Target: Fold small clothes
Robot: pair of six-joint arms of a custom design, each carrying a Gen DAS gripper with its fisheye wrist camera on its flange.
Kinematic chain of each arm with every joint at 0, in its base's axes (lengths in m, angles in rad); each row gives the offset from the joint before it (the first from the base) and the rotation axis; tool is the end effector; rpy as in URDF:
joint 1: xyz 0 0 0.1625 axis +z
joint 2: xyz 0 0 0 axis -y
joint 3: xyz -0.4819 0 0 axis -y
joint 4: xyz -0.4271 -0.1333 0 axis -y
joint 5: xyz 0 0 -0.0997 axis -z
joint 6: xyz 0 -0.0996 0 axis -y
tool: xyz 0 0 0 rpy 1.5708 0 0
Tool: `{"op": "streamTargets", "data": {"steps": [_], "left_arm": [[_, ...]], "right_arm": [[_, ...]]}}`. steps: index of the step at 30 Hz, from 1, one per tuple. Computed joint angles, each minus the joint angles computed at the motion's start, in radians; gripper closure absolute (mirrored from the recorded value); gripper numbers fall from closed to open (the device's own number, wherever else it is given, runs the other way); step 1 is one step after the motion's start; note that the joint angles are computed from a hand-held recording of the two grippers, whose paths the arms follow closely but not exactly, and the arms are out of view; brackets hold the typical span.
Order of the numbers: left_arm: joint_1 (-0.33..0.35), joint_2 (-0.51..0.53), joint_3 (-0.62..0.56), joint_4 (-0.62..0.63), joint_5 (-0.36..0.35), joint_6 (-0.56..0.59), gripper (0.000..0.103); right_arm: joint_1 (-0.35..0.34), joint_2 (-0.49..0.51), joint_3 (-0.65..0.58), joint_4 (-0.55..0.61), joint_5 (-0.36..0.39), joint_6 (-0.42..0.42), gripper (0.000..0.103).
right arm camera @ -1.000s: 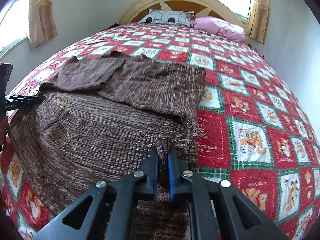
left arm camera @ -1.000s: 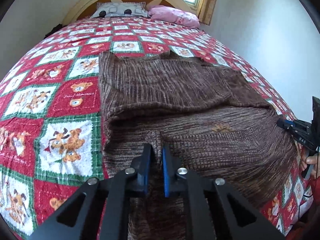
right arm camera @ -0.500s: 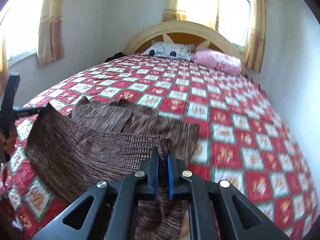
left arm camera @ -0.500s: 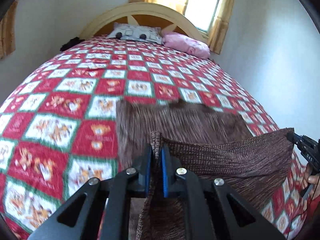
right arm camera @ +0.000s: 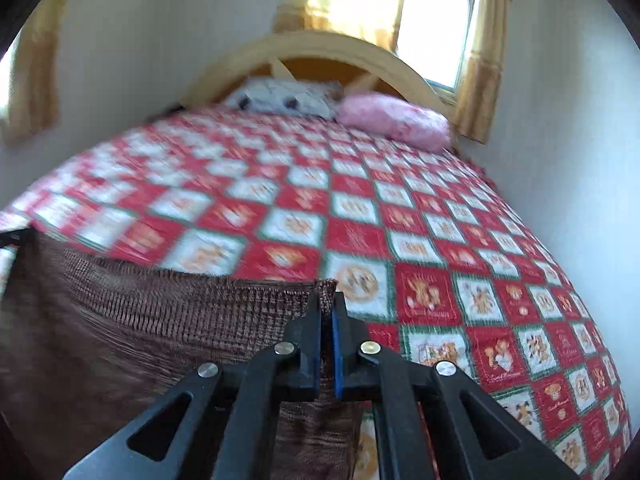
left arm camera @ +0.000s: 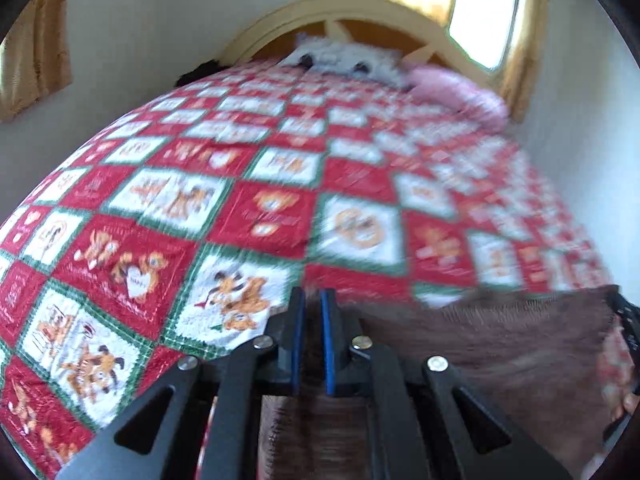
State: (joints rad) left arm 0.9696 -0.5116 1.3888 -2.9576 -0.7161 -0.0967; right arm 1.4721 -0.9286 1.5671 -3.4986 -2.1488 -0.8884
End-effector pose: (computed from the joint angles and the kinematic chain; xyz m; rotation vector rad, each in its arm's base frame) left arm -0.2875 -0.7877 0.0616 0.3152 2.3348 -0.9369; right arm 0.0056 -0.7436 0.3665 0.3343 -1.8915 0.9771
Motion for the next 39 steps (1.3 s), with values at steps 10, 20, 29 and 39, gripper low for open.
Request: {"op": "streamTargets", "data": {"steps": [10,20,29,39], "left_arm": [[0.009,0.031,-0.03,0.072,0.065,-0.034,0.092],[-0.041,-0.063,0.1,0.046,0.155,-0.008,0.056],[-0.134,-0.153,0.353,-0.004,0.034,-0.103,0.035],[-0.145,-0.098,0.372,0.04,0.095,-0.182,0.011]], "right_arm": [[-0.011,0.092,-0.091,0.022,-0.18,-0.019,0.098],[0.009,-0.123,0.183,-0.253,0.095,0.087,0.078],[-0.016,-0.319,0.482,0.053,0.102,0.235,0.063],[-0.059,-0.336,0.604,0.002,0.06,0.282,0.073]]}}
